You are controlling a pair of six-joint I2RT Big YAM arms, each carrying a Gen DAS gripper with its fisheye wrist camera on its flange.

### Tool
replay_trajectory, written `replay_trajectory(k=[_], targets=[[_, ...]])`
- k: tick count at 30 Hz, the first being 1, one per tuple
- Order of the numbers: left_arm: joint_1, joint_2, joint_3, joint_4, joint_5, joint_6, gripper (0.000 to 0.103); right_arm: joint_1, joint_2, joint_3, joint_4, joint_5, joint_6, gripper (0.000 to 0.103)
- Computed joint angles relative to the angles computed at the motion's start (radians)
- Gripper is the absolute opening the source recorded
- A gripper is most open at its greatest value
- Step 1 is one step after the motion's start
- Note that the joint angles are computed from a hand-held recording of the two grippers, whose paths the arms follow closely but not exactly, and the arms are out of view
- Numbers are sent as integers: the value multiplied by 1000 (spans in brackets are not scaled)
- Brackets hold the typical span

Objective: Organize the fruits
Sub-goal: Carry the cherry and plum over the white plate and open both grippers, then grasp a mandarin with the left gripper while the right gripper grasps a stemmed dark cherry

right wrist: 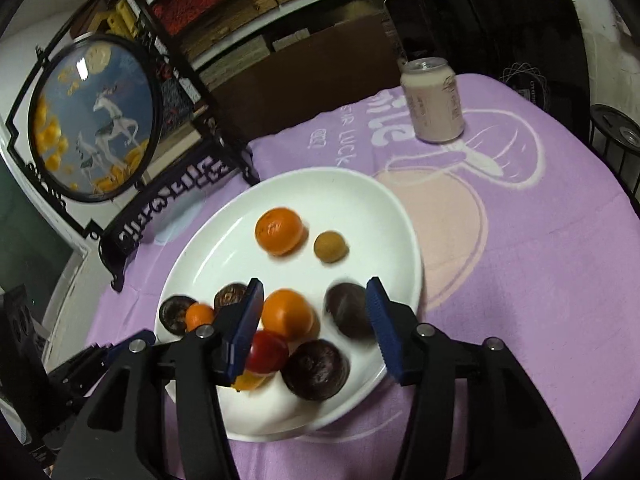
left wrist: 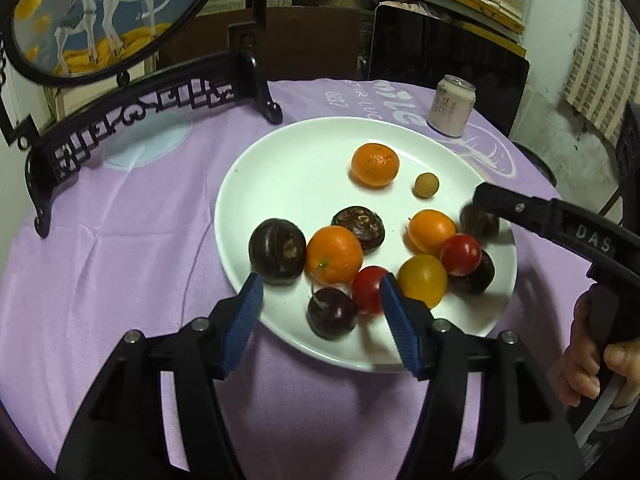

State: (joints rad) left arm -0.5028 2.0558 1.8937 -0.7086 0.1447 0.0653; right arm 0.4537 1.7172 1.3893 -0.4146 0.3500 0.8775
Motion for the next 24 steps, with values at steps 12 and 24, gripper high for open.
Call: replay_trajectory(k=[12, 24], targets=[[27, -131, -209, 90, -48, -2, 79, 89, -111, -101, 3, 61, 16, 61], [70, -375, -570, 232, 20, 74, 91, 260, -184, -215, -17, 156, 14, 62]])
